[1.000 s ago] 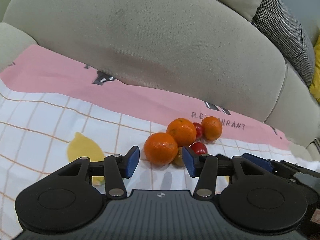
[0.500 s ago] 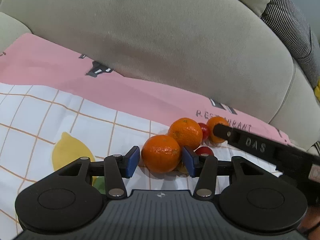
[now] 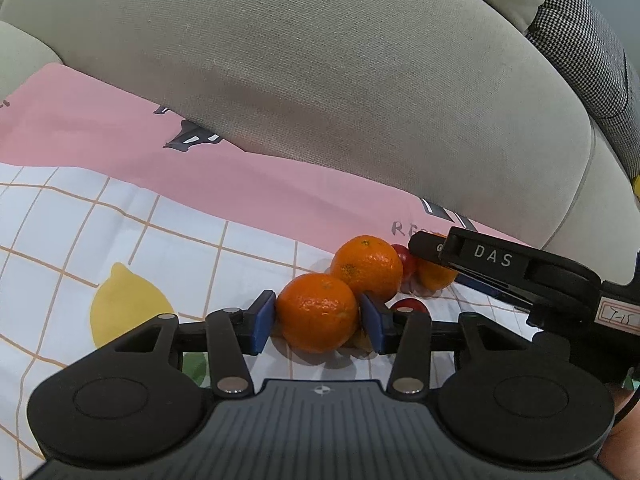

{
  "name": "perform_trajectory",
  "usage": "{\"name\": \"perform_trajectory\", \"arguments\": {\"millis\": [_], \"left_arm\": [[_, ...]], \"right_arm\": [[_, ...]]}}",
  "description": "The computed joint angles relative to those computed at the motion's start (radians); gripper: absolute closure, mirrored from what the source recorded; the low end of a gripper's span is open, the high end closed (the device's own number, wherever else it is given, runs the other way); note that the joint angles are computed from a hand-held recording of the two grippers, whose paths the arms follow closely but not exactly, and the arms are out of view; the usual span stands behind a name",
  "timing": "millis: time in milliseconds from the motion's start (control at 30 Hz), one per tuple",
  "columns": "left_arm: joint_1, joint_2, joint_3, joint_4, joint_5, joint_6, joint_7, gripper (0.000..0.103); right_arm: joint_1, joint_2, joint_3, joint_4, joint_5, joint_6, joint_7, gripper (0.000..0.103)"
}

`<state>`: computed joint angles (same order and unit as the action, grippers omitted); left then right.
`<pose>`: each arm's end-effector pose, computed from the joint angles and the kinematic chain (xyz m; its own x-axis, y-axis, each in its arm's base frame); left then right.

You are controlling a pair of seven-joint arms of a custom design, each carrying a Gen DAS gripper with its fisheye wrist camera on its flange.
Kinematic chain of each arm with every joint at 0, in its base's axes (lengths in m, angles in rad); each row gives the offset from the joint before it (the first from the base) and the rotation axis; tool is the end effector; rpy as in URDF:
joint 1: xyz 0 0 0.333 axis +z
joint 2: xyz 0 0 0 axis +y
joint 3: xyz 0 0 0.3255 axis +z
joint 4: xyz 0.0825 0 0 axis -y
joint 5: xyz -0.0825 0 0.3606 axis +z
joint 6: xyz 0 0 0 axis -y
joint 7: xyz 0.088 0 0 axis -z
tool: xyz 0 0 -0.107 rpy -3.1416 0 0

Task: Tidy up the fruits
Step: 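Move both tools back to the fruit and grasp a mandarin with each, then carry both held mandarins up and over the green colander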

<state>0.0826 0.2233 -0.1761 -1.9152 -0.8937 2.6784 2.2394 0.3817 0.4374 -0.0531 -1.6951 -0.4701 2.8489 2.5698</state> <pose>0.6249 -0.0270 0.4526 -0.1733 -0.8969 0.4069 -0.8030 -0.1105 -0.5857 0.6482 0.2528 0.4427 -0.1525 -0.9556 -0.2520 -0.7127 0.2830 -0.6419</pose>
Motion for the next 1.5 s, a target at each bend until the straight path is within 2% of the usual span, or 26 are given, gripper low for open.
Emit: {"name": "perform_trajectory", "arguments": {"millis": [133, 400, 567, 1100, 1333, 1500], "left_arm": [[0.002, -0.002, -0.002, -0.003, -0.013, 0.005, 0.009, 0.053], [-0.012, -0.018, 0.002, -0.023, 0.008, 0.038, 0.021, 0.054], [-0.026, -0.044, 0.009, -0.044, 0.057, 0.048, -0.010, 0.054], [-0.055, -0.234, 0.065, -0.179, 0.157, -0.001, -0.040, 0.054], [-0.080, -0.342, 0.095, -0.249, 0.140, -0.026, 0.001, 0.054], [-0.112, -0.414, 0.109, -0.287, 0.129, -0.038, 0.029, 0.054]], "right_arm": [[-0.022, -0.007, 0.023, -0.020, 0.045, 0.029, -0.006, 0.059], [0.026, -0.039, -0.027, -0.034, -0.037, 0.011, 0.045, 0.060], [0.021, -0.088, -0.008, -0.058, -0.078, -0.017, 0.016, 0.060], [0.004, -0.335, 0.091, -0.299, -0.196, -0.039, -0.035, 0.060], [-0.012, -0.460, 0.145, -0.404, -0.235, -0.045, -0.095, 0.060], [-0.036, -0.569, 0.187, -0.485, -0.315, -0.051, -0.109, 0.060]]}}
